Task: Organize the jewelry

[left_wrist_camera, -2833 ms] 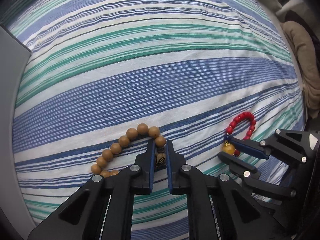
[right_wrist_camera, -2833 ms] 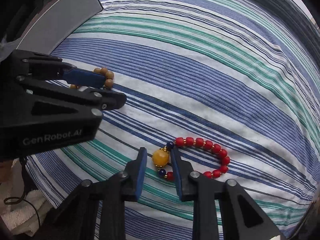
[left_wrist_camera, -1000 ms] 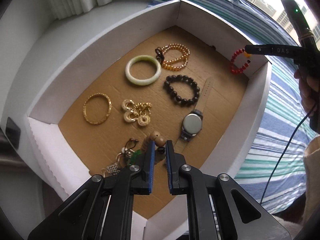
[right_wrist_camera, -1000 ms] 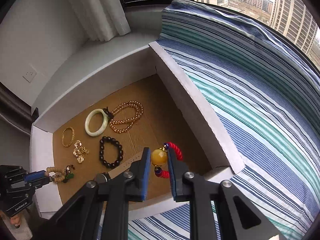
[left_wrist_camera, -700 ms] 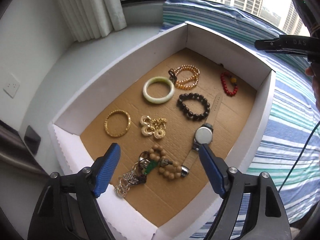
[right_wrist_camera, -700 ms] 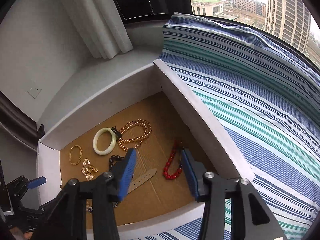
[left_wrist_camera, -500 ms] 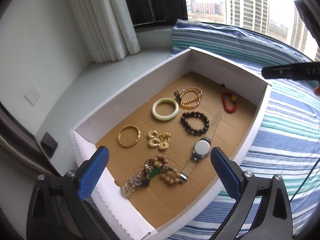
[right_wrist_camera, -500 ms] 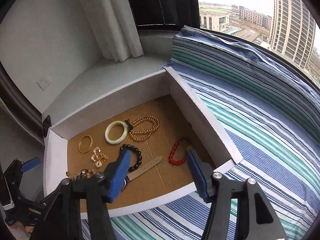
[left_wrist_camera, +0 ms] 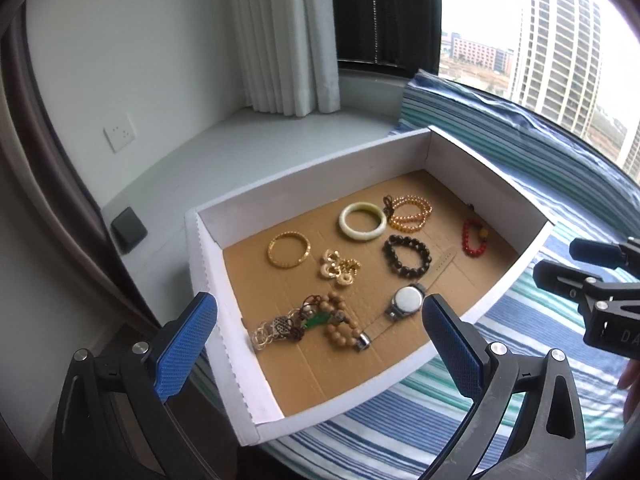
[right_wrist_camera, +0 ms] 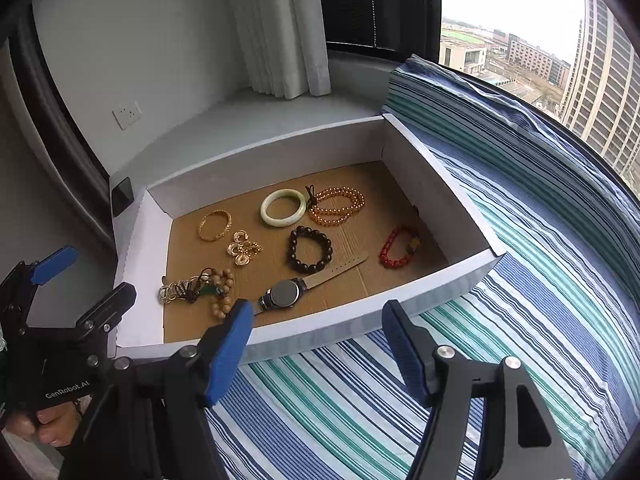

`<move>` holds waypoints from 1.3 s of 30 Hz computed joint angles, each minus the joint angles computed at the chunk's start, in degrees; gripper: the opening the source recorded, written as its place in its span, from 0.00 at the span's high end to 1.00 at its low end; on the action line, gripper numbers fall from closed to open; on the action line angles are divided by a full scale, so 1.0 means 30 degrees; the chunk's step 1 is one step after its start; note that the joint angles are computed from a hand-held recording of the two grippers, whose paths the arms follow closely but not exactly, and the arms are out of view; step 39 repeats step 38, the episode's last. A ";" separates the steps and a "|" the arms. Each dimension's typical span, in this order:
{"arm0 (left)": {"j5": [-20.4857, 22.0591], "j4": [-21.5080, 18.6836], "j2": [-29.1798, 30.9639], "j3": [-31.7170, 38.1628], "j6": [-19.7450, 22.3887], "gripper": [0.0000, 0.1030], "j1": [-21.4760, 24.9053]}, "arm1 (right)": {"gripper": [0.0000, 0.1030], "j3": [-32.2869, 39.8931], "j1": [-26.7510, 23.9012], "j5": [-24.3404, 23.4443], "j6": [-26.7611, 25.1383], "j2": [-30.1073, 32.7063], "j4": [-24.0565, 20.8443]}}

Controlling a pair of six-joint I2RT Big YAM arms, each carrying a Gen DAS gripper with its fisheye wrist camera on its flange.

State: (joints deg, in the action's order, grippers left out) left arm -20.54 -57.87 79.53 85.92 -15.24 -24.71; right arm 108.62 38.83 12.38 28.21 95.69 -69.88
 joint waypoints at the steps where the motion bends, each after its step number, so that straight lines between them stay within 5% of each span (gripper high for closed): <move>1: -0.0144 -0.0268 0.0077 0.0157 -0.0413 0.01 0.0034 | 0.34 0.0255 0.0065 0.0056 -0.0088 0.0155 -0.0119; 16: 0.0176 -0.2039 0.1011 0.1668 -0.3286 0.01 0.0818 | 0.33 0.3636 0.0542 0.0733 -0.1566 0.2307 -0.1655; 39: -0.1086 -0.1986 0.1277 0.2078 -0.3374 0.01 0.0383 | 0.33 0.4262 0.0177 0.0526 -0.1685 0.2625 -0.1483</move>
